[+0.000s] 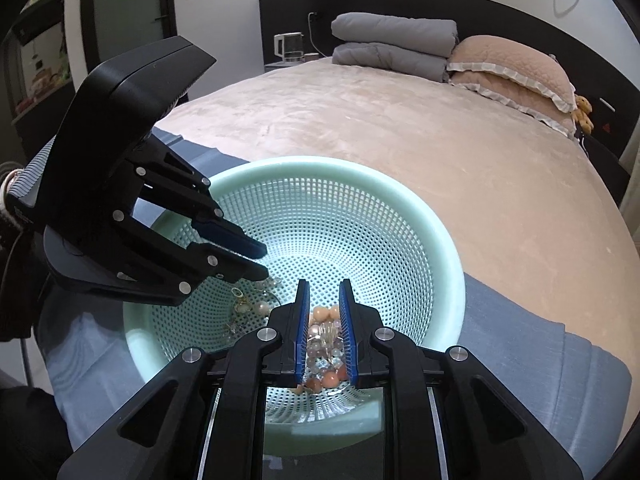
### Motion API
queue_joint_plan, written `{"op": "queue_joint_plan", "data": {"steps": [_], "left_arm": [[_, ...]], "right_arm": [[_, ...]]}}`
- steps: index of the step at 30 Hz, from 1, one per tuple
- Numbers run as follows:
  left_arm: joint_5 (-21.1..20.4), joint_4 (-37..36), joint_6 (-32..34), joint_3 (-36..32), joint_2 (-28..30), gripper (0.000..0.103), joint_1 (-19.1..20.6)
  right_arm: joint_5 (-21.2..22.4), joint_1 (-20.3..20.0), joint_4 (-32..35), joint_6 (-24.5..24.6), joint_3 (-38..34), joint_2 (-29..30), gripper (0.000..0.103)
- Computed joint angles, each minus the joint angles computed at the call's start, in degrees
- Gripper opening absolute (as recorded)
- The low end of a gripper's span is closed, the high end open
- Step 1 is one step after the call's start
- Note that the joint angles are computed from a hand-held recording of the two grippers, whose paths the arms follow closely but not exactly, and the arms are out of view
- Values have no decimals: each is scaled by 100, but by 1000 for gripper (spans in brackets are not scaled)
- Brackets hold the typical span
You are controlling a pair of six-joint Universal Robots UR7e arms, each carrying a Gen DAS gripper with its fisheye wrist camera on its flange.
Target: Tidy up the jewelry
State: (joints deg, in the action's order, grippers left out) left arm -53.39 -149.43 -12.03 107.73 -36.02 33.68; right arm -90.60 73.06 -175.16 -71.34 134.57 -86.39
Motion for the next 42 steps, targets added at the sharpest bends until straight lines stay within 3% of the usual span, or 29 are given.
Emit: {"op": "queue_joint_plan", "data": {"steps": [1,2,4,6,8,14,18,28,35,42], "left_arm": [[120,-43,-35,54,-42,64,-40],[208,-172,-33,135,-94,77,-91],[364,-245,-115,198,-179,82,-191],[550,-145,-283,226,-266,97,-275],[762,-120,-439,303,-365,97,-366],[1064,339,-894,451,-673,97,-642],[1292,544,-1171,596,-868,97,-913],[1272,761,-2039,1090,-1473,97,-1652],[1464,1022,-2866,1625,-1819,97,-2390],[1728,1360,-4357,2221,-2027,97,-3081]], "right_arm": [[23,-20,-30,-10,45,-54,38],[74,-42,-63,2,81,-115,54],[224,-93,-94,58,139,-248,59],[341,-120,-300,152,221,-355,75],[433,-121,-518,193,299,-462,86],[195,69,-662,564,317,-726,87],[294,158,-528,709,429,-1106,89],[463,325,-12,718,988,-2444,90],[823,-69,520,583,1564,-3646,91],[1719,-1160,1703,142,2130,-5418,93]]}}
